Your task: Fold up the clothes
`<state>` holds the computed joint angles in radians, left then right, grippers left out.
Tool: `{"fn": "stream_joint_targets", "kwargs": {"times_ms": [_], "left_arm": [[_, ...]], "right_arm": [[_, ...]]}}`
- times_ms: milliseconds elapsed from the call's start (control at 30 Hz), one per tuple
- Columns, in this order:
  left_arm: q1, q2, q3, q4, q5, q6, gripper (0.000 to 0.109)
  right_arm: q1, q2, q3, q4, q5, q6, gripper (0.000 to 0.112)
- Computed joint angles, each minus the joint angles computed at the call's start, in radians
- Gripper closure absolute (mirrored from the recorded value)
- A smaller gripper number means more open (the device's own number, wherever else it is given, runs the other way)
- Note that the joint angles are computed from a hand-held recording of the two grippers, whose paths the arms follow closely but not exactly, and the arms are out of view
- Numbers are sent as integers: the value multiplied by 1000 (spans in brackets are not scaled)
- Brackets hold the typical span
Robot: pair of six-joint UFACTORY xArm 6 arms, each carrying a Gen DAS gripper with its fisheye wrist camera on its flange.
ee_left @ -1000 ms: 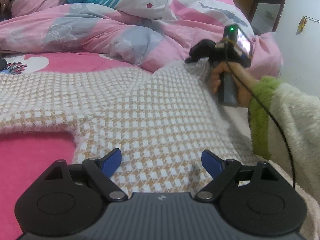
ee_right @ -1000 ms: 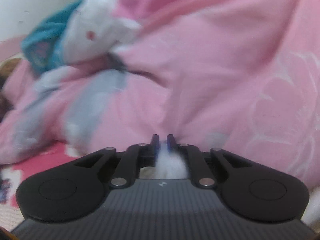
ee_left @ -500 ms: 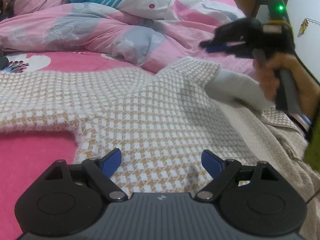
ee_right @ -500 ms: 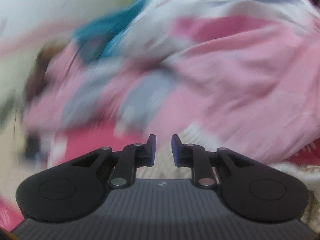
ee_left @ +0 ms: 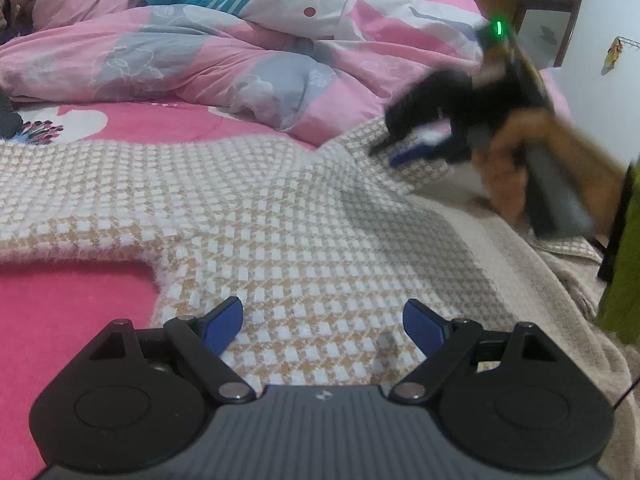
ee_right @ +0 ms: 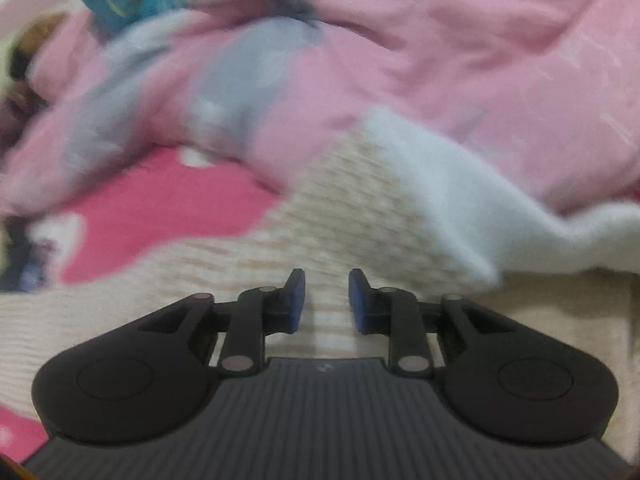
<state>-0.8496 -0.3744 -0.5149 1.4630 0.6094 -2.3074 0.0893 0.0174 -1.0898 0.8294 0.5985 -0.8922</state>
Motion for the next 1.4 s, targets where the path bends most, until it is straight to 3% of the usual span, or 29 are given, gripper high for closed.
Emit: {"fn": "stream_joint_targets", "kwargs": {"times_ms": [100,200,433,500,567,667,800,933,1100,1400], "left_arm": [[-2,-1,1,-2,3,-1,20],[-1,-3,2,-3,2,-2,20],[5,-9,7,1,-3,-7,20],[2,-9,8,-1,1,-11,20],[0,-12,9,-2,3,-15,20],[-1,-16,13,-2,3,-21,20],[0,-22,18,6,-1,-38,20],[3,-27,22,11,-6,-48,20],[9,-35,28,18,-14,-57,20],[-5,-35,29,9,16,-73,20]], "right_arm": [[29,39,-91,-1,120,78,65],[54,138,-228,-58,259,309,62],[134,320,-457,-352,353,755,60],[141,353,-496,-380,374,826,55],[150,370,-518,-385,382,864,38],[186,367,-513,-469,358,912,34],[255,317,-435,-692,285,970,48],[274,273,-375,-775,253,995,63],[267,234,-330,-734,207,899,91],[252,201,-227,-519,43,670,96]]}}
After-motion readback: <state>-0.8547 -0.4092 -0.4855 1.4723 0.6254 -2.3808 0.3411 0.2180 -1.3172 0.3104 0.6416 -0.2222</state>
